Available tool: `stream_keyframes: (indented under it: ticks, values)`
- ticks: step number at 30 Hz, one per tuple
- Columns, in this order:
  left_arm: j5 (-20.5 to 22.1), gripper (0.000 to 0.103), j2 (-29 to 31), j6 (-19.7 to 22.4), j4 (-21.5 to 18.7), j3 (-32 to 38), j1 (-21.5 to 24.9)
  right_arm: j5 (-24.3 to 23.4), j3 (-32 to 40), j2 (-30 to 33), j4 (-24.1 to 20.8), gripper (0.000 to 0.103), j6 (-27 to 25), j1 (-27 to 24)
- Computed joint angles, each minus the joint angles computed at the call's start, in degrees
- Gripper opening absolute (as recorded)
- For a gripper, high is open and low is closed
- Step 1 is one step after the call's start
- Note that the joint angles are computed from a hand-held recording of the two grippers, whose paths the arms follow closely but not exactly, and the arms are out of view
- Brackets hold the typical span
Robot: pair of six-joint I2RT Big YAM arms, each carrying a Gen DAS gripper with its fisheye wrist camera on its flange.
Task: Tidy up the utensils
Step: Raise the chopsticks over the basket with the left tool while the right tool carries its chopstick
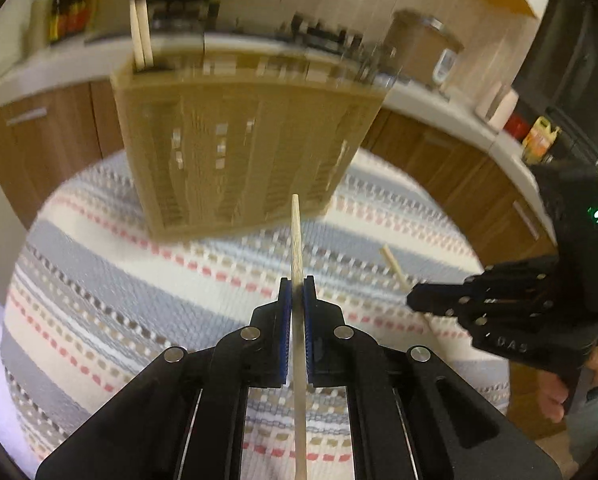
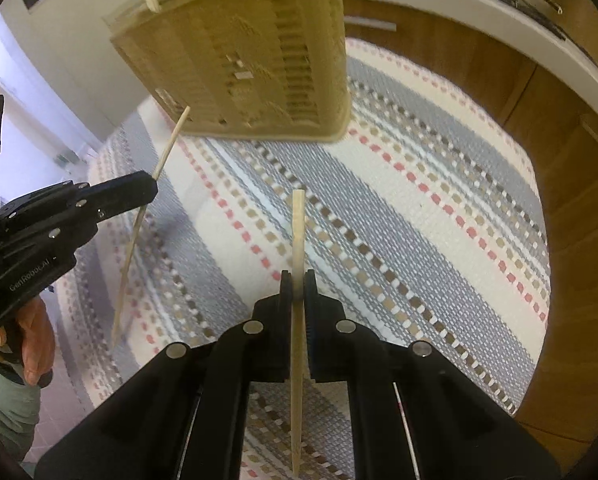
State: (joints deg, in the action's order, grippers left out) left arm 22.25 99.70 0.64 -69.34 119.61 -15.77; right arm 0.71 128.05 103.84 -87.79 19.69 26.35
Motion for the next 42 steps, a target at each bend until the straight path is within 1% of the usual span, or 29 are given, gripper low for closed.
stream_keyframes:
  ticks: [1, 2, 6, 7, 8, 9, 11, 12, 14, 15, 16, 17, 18, 19, 21, 24, 26, 27, 32, 33, 35, 37, 38, 40, 42]
  values:
    - [0.03, 0.003, -0.41, -0.34, 1.05, -0.16, 0.16, -0.09, -2.42, -1.91, 1.97, 0.004, -0.38, -0.17]
    - [0.52, 0.003, -1.44, -1.09, 3.23, -1.07, 0.38, 0.03, -3.32, -2.76, 3.2, 0.004, -0.62, -0.27]
    - [3.75, 0.003, -5.02, -4.15, 11.66, -3.95, 2.13, 1.3, -2.18, -4.39, 7.45, 0.004, -0.26, 0.71]
    - [4.7, 0.003, -5.72, -5.79, 14.55, -4.21, 2.55, 1.8, -1.57, -4.53, 8.68, 0.004, -0.04, 1.03]
    - [4.98, 0.003, -6.45, -6.72, 15.76, -4.29, 2.81, 2.07, -0.69, -4.21, 9.38, 0.004, 0.11, 1.26]
    - [5.18, 0.003, -6.75, -8.21, 17.96, -4.0, 3.14, 2.23, 0.29, -4.19, 10.46, 0.004, 0.11, 1.24]
    - [5.47, 0.003, -6.57, -10.44, 19.47, -1.82, 3.49, 2.97, 2.23, -3.94, 11.92, 0.004, 0.39, 1.73]
    - [5.44, 0.003, -6.62, -11.54, 21.09, -1.72, 3.85, 3.31, 2.58, -3.97, 14.0, 0.004, -0.02, 1.43]
    - [4.38, 0.003, -6.53, -13.91, 24.68, -0.55, 4.24, 4.52, 3.71, -4.03, 17.26, 0.004, -0.4, 1.52]
    - [3.92, 0.003, -6.51, -14.66, 25.48, 0.11, 4.25, 4.86, 4.06, -3.81, 18.6, 0.004, -0.46, 1.43]
    - [2.78, 0.003, -6.56, -15.77, 27.44, 0.18, 4.01, 5.59, 5.34, -3.31, 19.73, 0.004, -0.44, 1.38]
    - [1.96, 0.003, -6.05, -16.57, 28.95, 0.9, 3.84, 6.0, 7.2, -2.43, 20.3, 0.005, -0.37, 1.3]
    - [1.63, 0.003, -5.52, -16.99, 29.09, 2.22, 3.83, 6.06, 8.22, -2.0, 20.77, 0.005, -0.21, 1.21]
    - [0.15, 0.003, -4.92, -17.75, 30.89, 2.9, 3.5, 6.11, 9.71, -1.1, 21.83, 0.005, -0.04, 1.05]
    - [-2.21, 0.003, -4.16, -18.04, 33.8, 3.22, 3.12, 6.75, 11.26, 0.14, 23.86, 0.004, 0.03, 0.82]
    - [-6.08, 0.003, -2.72, -18.07, 36.95, 4.3, 2.36, 9.2, 13.85, 2.42, 26.81, 0.004, -0.66, 0.88]
    - [-7.59, 0.003, -1.71, -18.2, 38.47, 4.83, 2.11, 11.3, 15.52, 3.89, 29.0, 0.004, -1.54, 1.01]
    - [-9.1, 0.003, -0.9, -18.16, 39.47, 5.38, 1.74, 12.59, 16.79, 4.97, 30.24, 0.004, -2.14, 1.01]
    - [-11.27, 0.003, 3.31, -18.28, 40.63, 9.95, 1.51, 14.83, 24.02, 10.18, 34.32, 0.004, -2.1, 0.03]
    - [-11.42, 0.003, 3.84, -18.3, 40.85, 10.41, 1.55, 14.91, 25.09, 10.87, 34.66, 0.004, -1.67, -0.16]
    - [-12.01, 0.003, 5.17, -18.54, 41.41, 11.78, 1.57, 15.1, 25.73, 11.88, 36.83, 0.004, -0.05, -0.87]
    - [-11.8, 0.003, 6.6, -19.04, 41.07, 13.57, 1.85, 16.8, 24.0, 11.69, 39.62, 0.004, -0.18, -1.06]
    - [-11.53, 0.003, 7.2, -19.39, 40.81, 14.24, 1.96, 16.83, 22.58, 11.53, 41.33, 0.004, -0.12, -1.31]
    - [-11.65, 0.003, 7.85, -19.81, 40.96, 14.38, 2.09, 16.68, 20.65, 11.39, 43.42, 0.004, 0.26, -1.56]
    - [-11.73, 0.003, 8.16, -20.37, 41.37, 13.94, 2.24, 17.64, 17.35, 10.52, 46.44, 0.004, -0.84, -1.4]
